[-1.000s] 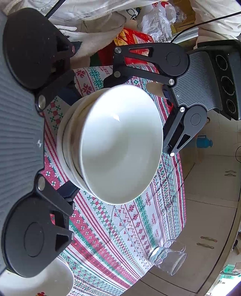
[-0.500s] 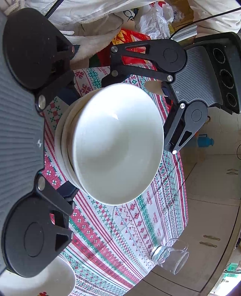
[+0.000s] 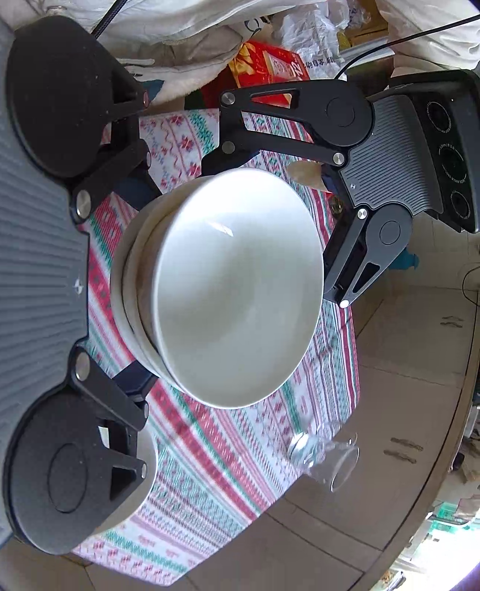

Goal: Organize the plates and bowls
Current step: 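Lift the bowl stack with both grippers and carry it over the plate stack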

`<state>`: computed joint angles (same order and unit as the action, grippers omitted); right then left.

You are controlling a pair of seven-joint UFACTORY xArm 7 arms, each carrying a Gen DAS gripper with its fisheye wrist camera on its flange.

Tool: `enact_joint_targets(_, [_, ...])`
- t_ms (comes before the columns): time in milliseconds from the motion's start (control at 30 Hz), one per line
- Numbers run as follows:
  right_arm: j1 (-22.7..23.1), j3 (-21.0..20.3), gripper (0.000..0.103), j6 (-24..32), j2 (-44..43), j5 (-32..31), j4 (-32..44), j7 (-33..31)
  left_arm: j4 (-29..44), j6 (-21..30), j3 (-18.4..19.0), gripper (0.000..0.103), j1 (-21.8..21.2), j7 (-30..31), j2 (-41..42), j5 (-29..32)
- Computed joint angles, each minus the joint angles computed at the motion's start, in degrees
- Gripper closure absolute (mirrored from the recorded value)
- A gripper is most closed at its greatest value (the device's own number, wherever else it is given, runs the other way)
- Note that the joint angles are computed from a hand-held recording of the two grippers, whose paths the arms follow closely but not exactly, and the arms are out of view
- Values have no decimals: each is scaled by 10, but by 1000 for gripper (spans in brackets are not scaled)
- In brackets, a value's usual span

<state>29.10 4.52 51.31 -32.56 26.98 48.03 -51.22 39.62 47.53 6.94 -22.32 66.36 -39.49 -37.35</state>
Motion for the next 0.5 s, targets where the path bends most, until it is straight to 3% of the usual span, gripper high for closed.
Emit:
enact_joint_targets(267, [-42, -33, 13, 4, 0, -25, 13, -18, 92, -42, -20, 17, -34, 49, 126, -52])
enact_joint_targets(500, [-81, -52, 14, 5, 4, -38, 5, -32, 155, -48, -57, 17, -21, 83, 220, -89])
